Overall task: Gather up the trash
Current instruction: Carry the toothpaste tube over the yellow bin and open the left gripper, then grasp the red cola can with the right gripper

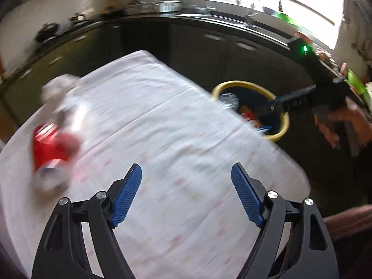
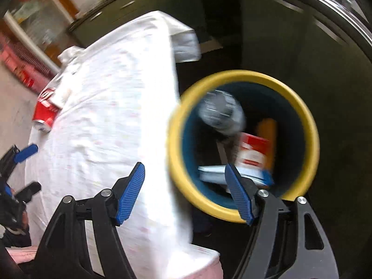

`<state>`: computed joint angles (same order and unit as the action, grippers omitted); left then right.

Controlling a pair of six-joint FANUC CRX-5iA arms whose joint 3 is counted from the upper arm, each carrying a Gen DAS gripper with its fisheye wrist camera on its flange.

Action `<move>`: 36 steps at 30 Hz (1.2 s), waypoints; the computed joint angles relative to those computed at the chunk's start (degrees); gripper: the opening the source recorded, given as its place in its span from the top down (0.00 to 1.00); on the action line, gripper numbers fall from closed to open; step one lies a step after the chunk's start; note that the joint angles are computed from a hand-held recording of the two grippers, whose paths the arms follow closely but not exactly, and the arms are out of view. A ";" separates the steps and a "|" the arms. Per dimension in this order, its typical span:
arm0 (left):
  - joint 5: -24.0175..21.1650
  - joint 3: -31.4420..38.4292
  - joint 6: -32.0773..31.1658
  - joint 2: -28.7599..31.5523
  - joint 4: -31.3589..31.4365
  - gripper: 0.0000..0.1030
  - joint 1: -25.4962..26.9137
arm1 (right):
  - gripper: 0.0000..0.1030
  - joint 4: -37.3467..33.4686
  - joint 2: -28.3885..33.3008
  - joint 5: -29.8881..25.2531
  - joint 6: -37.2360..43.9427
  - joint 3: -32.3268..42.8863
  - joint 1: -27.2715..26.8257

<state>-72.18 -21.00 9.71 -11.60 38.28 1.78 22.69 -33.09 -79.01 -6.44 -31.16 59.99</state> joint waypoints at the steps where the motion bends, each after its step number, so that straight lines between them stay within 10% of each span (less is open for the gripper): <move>1: 0.62 -0.95 -1.31 -0.88 -0.10 0.24 2.62 | 0.35 -0.67 2.08 1.56 2.69 1.53 -1.64; 15: 0.92 -2.80 -7.87 -1.61 3.74 0.17 22.06 | 0.35 -15.66 37.14 5.69 36.55 42.85 -15.70; 29: 0.26 -2.67 -15.45 0.94 8.39 0.17 29.21 | 0.35 -24.36 70.78 -20.10 40.57 89.07 -22.43; 36: -0.21 -1.80 -16.46 3.43 9.50 0.17 30.37 | 0.36 -26.28 77.02 -27.75 39.39 97.72 -23.00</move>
<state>-72.39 -22.80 -6.75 -8.17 47.78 32.15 -3.59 43.94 -106.76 32.95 66.56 36.99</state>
